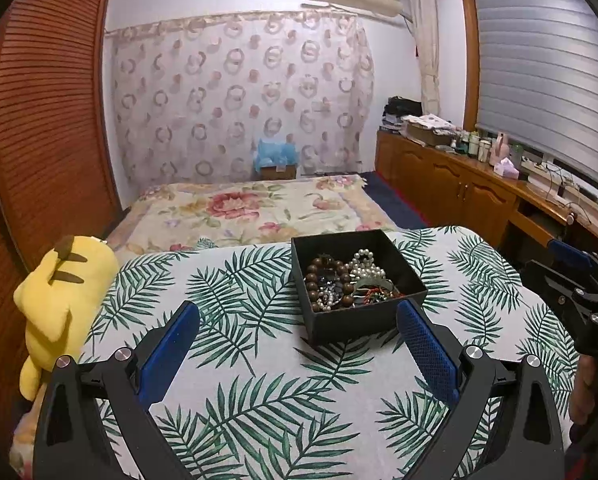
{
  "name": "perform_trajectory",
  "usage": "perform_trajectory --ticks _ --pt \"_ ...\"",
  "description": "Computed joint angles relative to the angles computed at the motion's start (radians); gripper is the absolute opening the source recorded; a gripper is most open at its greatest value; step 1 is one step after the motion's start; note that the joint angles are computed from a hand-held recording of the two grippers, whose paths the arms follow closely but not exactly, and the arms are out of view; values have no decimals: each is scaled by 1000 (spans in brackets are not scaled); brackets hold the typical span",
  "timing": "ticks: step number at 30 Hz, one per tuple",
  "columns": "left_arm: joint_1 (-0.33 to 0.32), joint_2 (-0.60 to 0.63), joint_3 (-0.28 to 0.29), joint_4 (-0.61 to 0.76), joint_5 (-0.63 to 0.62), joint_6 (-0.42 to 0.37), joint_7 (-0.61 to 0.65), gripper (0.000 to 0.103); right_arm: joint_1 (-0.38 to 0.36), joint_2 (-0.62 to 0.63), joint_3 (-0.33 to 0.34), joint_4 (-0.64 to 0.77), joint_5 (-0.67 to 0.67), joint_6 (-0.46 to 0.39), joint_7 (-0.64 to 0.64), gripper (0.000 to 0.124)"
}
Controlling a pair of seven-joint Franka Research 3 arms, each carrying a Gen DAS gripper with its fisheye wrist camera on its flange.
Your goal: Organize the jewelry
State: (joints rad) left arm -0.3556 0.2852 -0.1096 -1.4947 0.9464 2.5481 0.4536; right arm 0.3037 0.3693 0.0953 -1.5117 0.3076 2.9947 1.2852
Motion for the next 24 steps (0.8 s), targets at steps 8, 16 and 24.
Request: perform_trajectory --ticks 8,16,24 --pt "-1 -5 -1 -5 10 3 -13 95 6 -5 -7 -5 -6 4 9 100" --pt "-4 -5 -1 -3 18 0 -21 95 2 -5 -2 -5 -3 5 5 100" --pt "-8 -6 -3 3 19 -7 -22 95 3 -7 -3 -8 -2 8 6 100"
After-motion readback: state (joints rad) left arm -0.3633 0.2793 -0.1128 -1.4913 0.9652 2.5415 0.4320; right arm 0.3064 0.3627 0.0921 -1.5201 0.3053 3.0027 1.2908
